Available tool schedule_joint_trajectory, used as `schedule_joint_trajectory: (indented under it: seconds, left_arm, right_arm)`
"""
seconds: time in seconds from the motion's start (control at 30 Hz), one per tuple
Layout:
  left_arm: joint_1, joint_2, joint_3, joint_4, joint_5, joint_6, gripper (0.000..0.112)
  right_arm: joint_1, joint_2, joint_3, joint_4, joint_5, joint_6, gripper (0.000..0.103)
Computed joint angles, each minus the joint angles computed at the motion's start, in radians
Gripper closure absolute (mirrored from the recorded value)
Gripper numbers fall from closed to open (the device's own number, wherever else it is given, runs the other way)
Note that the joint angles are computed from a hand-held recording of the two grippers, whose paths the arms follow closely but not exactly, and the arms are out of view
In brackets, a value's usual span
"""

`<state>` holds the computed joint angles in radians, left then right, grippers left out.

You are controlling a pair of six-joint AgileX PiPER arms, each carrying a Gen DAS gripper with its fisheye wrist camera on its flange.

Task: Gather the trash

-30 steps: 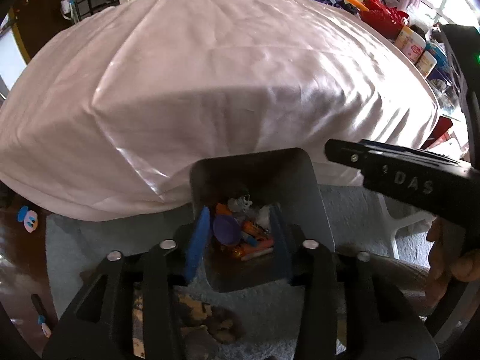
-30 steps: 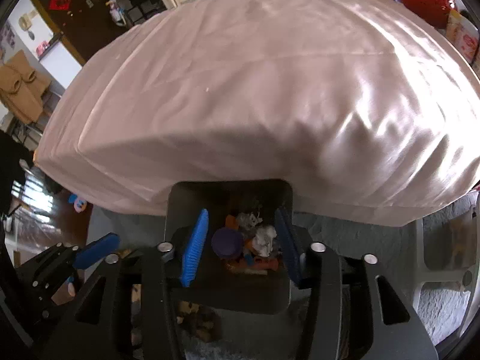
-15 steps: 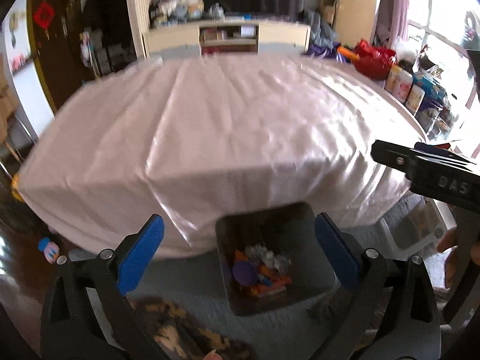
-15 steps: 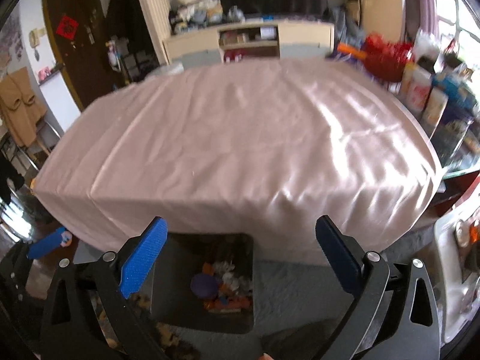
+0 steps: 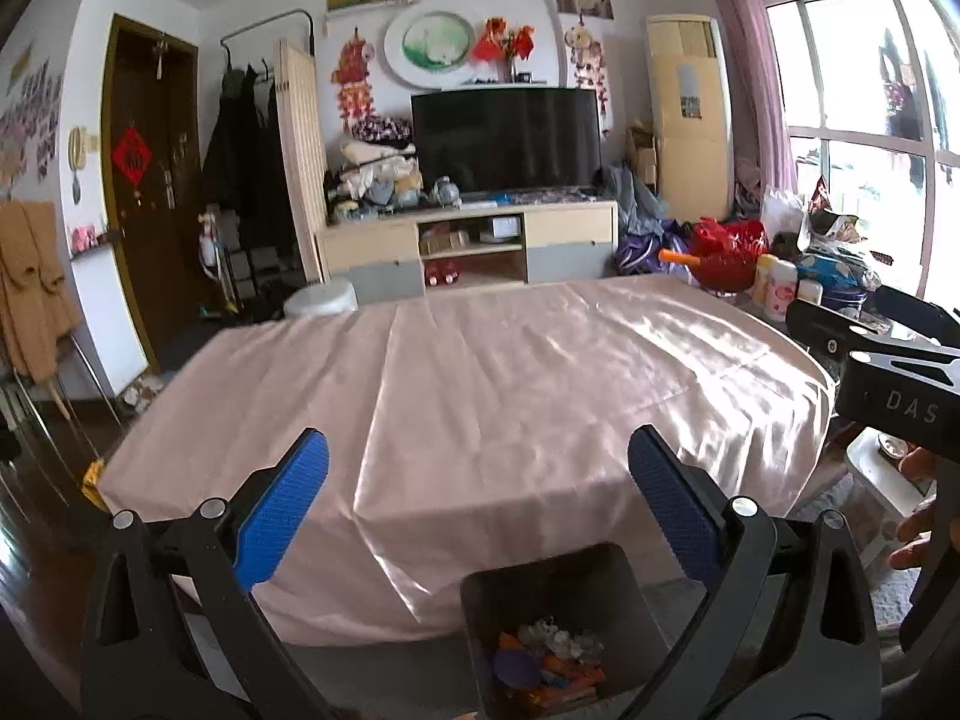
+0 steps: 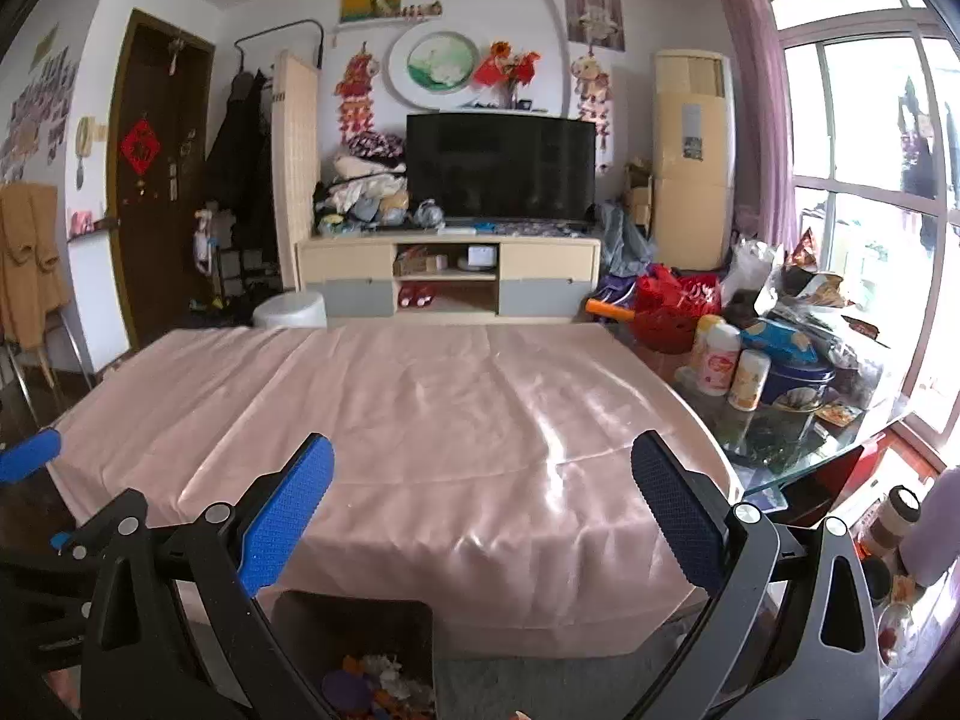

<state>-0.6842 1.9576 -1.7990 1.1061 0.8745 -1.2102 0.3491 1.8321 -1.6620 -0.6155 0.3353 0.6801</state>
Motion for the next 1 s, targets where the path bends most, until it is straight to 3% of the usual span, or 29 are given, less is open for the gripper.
schedule_joint_trajectory:
  seconds: [0.13,0.27,0.43,0.57,1.0]
  left_arm:
    - [0.000,-0.014,0.012,-0.026,-0.004,-0.002,0.017]
    - [-0.004,-0.018,0.014,-0.021,0.015,-0.008,0.017]
    - [0.004,-0.060,0.076,0.023,0.002,-0.101,0.017]
    - [0.011,-0.080,0.106,0.035,-0.001,-0.132,0.017]
    - [0.016,-0.092,0.126,0.056,0.004,-0.136,0.017]
  right_arm:
    - [-0.010,-0.035,0.054,0.038,-0.030,-0.028,0.003]
    - [0.008,-0.043,0.076,-0.031,-0.022,0.018,0.003]
    - [0.041,-0.053,0.103,-0.307,-0.010,0.262,0.003]
    - [0.038,-0.052,0.100,-0.241,-0.018,0.204,0.003]
    - [0.051,-0.059,0.111,-0.225,-0.014,0.192,0.003]
